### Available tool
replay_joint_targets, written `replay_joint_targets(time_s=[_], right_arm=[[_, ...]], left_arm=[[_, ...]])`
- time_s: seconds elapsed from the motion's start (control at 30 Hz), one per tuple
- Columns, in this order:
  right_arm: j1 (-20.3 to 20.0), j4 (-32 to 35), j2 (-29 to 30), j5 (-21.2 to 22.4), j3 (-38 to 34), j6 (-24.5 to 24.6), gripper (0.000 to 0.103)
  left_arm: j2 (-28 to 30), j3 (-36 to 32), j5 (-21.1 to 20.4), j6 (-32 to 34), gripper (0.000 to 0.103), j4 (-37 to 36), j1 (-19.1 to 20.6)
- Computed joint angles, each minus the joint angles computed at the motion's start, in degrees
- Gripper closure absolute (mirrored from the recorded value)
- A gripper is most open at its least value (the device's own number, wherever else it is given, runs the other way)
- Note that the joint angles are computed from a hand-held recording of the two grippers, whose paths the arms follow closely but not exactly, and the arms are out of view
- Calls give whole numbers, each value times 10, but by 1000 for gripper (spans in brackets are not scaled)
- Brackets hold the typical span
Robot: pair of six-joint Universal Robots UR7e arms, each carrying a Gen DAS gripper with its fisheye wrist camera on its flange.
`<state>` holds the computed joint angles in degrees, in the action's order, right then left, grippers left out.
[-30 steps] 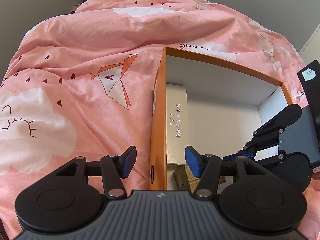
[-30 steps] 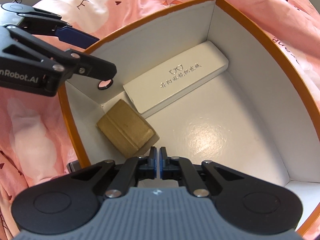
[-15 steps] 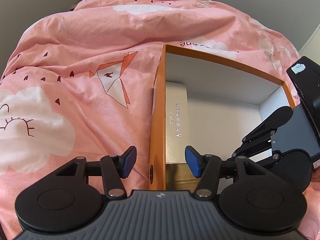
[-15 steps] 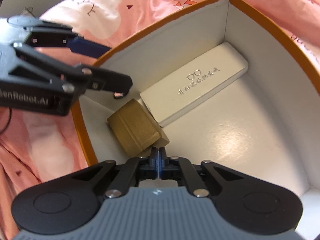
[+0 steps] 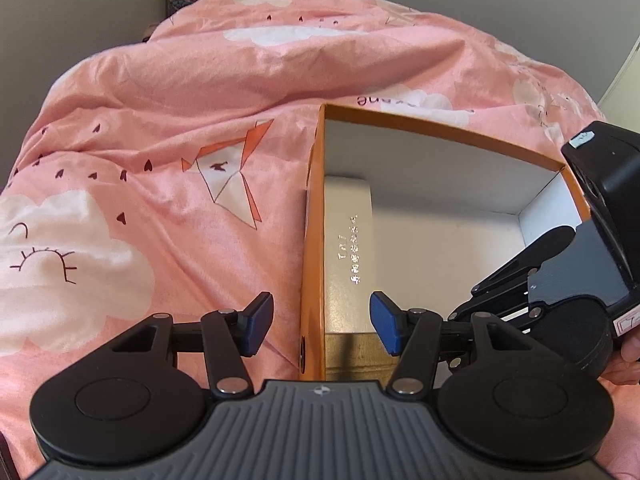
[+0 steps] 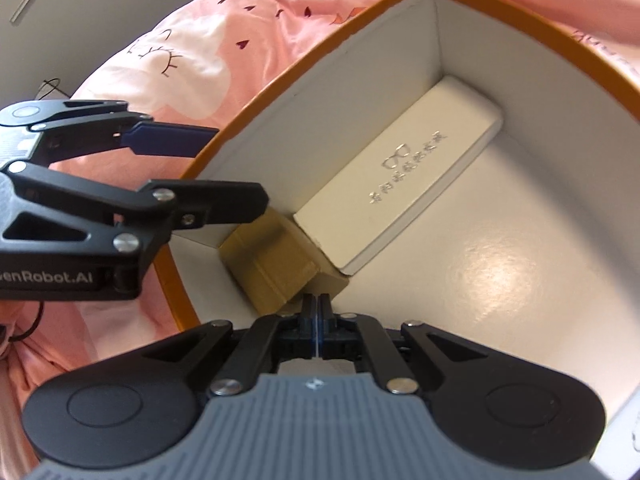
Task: Organize objects
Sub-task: 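Close the right tool and push the gold box against the glasses case, then withdraw both tools out of the orange box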
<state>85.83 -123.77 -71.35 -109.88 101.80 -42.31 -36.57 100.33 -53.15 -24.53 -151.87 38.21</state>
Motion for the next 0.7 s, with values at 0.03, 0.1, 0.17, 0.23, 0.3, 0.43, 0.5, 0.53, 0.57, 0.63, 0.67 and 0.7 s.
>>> replay_joint_targets(time_s=[0.03,0.1,0.17,0.23,0.3,0.43,0.5,0.53,0.57,0.63,0.67,0.7], right_arm=[[0,-11,-7,1,6,-5,101],[0,-38,-21,3,23,-6,100],[0,-72,-37,7,44,-6,98],[1,-116,-57,10,72,-13,98],[3,-163,-77,9,102,-22,96],[8,-254,-113,9,159,-24,90],[9,-299,-127,11,185,-24,87],[11,-320,-135,11,197,-21,84],[11,-340,-142,12,208,-18,84],[12,-381,-157,17,232,-14,84],[13,-397,-163,17,243,-12,83],[15,-411,-168,15,252,-6,83]], left_arm=[[0,4,6,5,37,-11,-4],[0,14,21,16,37,-36,-12],[0,21,37,29,37,-57,-20],[1,28,51,42,37,-73,-28],[-1,35,61,54,37,-89,-36],[-8,55,67,74,37,-129,-49],[-12,63,67,83,37,-142,-54],[-14,66,67,87,37,-143,-58],[-17,69,66,91,37,-145,-61],[-22,74,62,95,37,-146,-66],[-26,77,57,95,37,-145,-68],[-30,80,49,95,37,-144,-69]])
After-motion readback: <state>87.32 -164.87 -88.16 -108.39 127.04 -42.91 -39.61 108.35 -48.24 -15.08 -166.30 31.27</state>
